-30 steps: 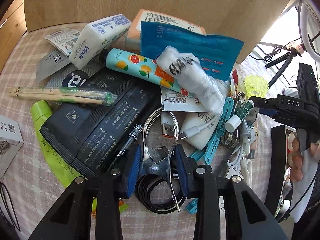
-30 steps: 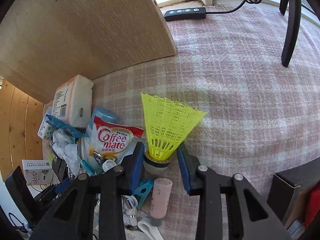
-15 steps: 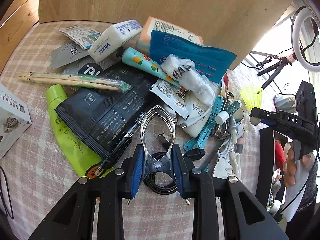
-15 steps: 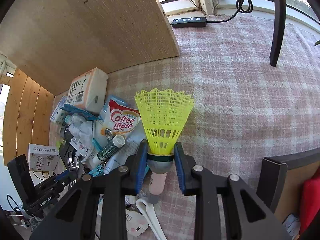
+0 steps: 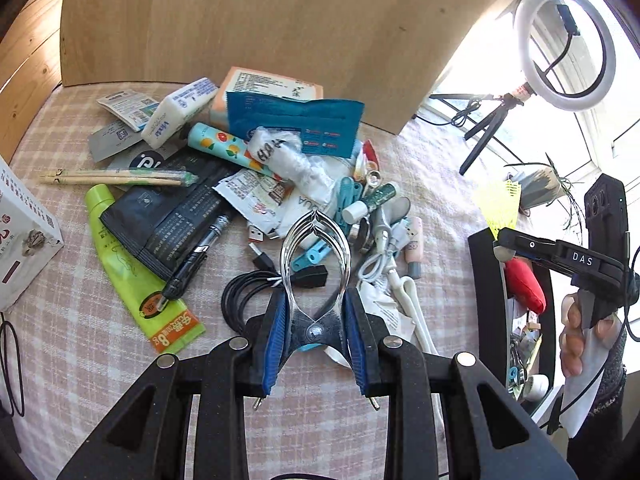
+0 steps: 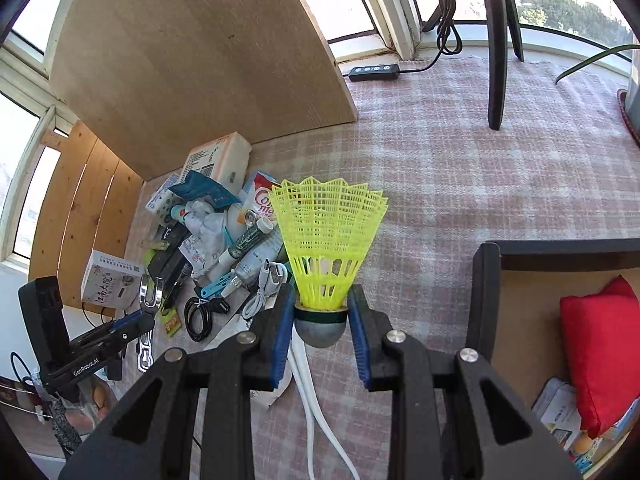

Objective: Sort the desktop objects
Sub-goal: 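Carry the clamp and shuttlecock into the tray and open both grippers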

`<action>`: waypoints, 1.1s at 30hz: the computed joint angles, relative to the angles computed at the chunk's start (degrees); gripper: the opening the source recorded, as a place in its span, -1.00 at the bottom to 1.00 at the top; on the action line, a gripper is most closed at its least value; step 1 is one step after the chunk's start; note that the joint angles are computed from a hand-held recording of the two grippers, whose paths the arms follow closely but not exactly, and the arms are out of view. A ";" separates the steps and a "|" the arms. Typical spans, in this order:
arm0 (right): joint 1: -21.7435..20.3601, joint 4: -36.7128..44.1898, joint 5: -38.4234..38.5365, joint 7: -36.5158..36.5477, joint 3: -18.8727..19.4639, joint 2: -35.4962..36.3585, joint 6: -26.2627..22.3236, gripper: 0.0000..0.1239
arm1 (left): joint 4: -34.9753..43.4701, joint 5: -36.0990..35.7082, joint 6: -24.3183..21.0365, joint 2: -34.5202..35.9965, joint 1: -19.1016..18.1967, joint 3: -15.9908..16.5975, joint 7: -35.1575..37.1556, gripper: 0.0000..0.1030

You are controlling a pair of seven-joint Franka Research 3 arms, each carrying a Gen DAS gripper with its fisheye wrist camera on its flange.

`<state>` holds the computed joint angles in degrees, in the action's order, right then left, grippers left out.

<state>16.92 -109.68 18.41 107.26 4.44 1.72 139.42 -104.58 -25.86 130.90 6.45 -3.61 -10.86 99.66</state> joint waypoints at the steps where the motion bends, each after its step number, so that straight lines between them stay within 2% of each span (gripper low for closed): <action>1: -0.13 -1.46 -0.38 0.09 -0.16 -1.58 0.15 -0.57 | 0.52 -0.33 -0.33 0.16 -0.36 -0.47 0.46 -0.48; 7: -3.01 -12.90 -5.23 3.79 -0.81 -14.14 0.77 -0.57 | 1.69 -2.74 -2.55 -0.45 -3.62 -2.92 3.06 -0.48; 19: -13.71 -31.98 -10.81 12.71 -0.65 -36.99 -2.51 -0.57 | 8.64 -5.11 -9.10 3.19 -13.10 -8.61 7.01 -0.48; 26: -17.97 -36.90 -11.80 14.65 -0.70 -44.00 -4.76 -0.57 | 12.09 -3.61 -10.16 5.06 -17.12 -10.43 6.36 -0.48; 33: -18.90 -38.04 -11.32 14.30 -0.69 -45.56 -4.97 -0.57 | 12.53 -1.50 -9.64 4.79 -19.11 -10.95 6.14 -0.48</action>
